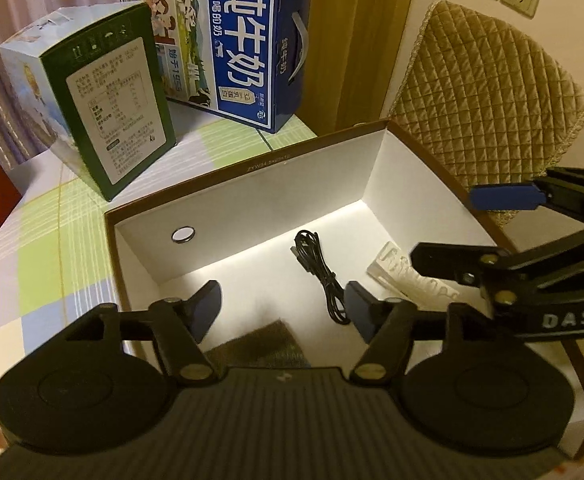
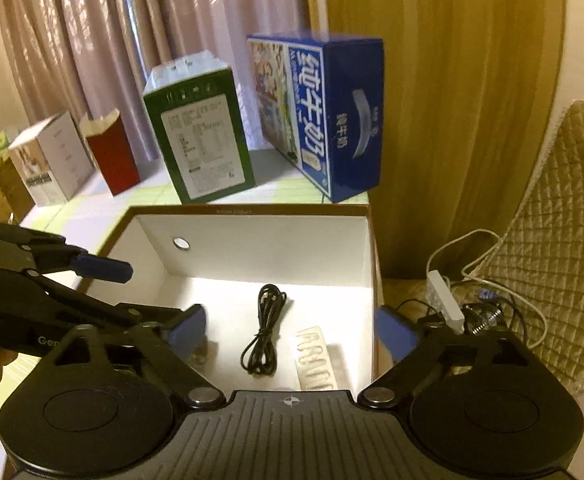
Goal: Organize objects
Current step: 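Withdraw both tools from the brown box, then move both open tools over the table toward the purple tube and red packet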
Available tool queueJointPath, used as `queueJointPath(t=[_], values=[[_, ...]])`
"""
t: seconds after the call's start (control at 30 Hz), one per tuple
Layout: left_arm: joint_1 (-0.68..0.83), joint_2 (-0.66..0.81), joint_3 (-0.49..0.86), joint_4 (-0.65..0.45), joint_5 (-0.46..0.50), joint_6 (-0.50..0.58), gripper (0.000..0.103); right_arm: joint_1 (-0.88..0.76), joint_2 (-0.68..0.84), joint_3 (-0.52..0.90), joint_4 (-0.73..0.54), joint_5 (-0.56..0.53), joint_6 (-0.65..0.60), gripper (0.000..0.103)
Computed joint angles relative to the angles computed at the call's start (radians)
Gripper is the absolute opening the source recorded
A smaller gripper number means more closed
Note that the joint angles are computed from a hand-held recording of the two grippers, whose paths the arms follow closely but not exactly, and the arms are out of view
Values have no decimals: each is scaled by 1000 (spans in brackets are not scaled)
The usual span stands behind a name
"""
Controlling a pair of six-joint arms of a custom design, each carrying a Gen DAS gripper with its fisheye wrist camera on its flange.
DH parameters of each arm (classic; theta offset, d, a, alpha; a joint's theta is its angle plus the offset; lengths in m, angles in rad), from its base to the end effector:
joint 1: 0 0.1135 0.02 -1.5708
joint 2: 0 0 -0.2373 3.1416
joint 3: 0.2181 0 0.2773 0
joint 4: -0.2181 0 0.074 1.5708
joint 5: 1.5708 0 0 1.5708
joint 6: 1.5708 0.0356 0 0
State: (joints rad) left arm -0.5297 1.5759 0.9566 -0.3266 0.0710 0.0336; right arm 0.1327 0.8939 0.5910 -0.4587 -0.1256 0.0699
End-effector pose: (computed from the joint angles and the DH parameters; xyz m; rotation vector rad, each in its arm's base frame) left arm 0.2926 -0.1743 0.1537 0.7333 2.4296 -0.2886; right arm 0.2242 0.0344 0.1996 -0.1363 2.3341 0.2474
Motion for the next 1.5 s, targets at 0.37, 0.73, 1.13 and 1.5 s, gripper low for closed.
queueJointPath(t=[0.37,0.73,1.13,1.5], values=[[17,-238,-132,-76,-7,-36,83,46,-283,-52,-219,17,124,101],[8,-480,-243,-213,-29,-83,87,194,-493,-86,-405,107,264,101],[-30,-775,-382,-398,-57,-154,88,588,-667,-102,-594,388,567,101],[12,-1088,-464,-629,-32,-152,88,1086,-553,-53,-712,688,985,101]])
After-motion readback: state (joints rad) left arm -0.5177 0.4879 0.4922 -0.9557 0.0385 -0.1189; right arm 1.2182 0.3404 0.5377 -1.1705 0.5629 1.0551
